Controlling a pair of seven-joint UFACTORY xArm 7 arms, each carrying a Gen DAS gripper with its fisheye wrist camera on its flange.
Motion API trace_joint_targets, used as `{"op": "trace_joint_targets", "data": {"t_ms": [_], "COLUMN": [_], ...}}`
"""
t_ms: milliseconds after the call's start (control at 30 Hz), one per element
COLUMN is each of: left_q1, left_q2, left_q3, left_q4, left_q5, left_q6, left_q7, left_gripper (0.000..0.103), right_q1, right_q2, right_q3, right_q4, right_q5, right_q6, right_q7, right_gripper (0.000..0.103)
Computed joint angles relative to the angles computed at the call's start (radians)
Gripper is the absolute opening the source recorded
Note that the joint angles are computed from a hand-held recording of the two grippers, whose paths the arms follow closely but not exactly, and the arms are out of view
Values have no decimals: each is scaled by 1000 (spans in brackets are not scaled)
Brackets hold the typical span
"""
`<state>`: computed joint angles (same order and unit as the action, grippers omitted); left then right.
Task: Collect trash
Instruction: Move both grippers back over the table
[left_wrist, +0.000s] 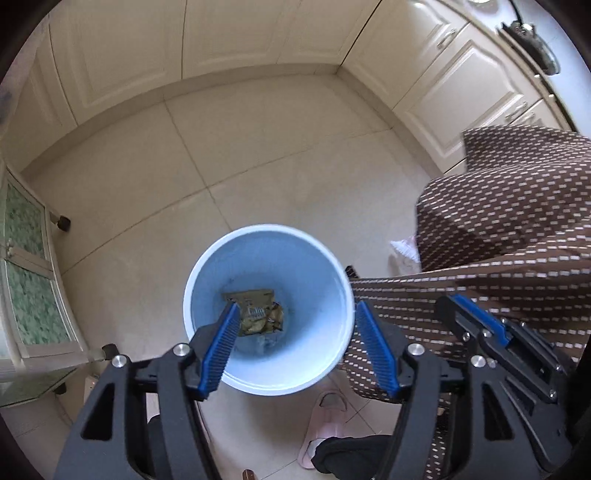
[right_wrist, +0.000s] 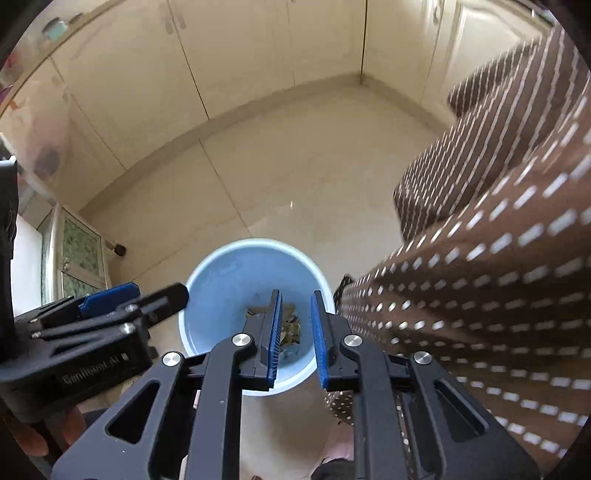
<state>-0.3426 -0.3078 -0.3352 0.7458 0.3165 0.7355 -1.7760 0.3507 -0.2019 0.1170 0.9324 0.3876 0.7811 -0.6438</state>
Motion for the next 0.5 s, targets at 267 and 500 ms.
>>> {"op": "trace_joint_targets", "data": {"t_ms": [267,500], "left_q1": [14,-37], "left_q2": [-66,165], "left_q3": [-121,-255], "left_q4": [289,747], "left_q5": [172,452], "left_q6": [316,587], "left_q7": [-23,41], "left_gripper": [64,68], "right_q1": [2,-42], "right_q2": [-199,-340], "right_q3": [-78,-217], "right_q4": [71,175], "right_q5": [90,137], "right_q6": [41,71], "right_q7": [-61,-123], "right_gripper": [27,41]}}
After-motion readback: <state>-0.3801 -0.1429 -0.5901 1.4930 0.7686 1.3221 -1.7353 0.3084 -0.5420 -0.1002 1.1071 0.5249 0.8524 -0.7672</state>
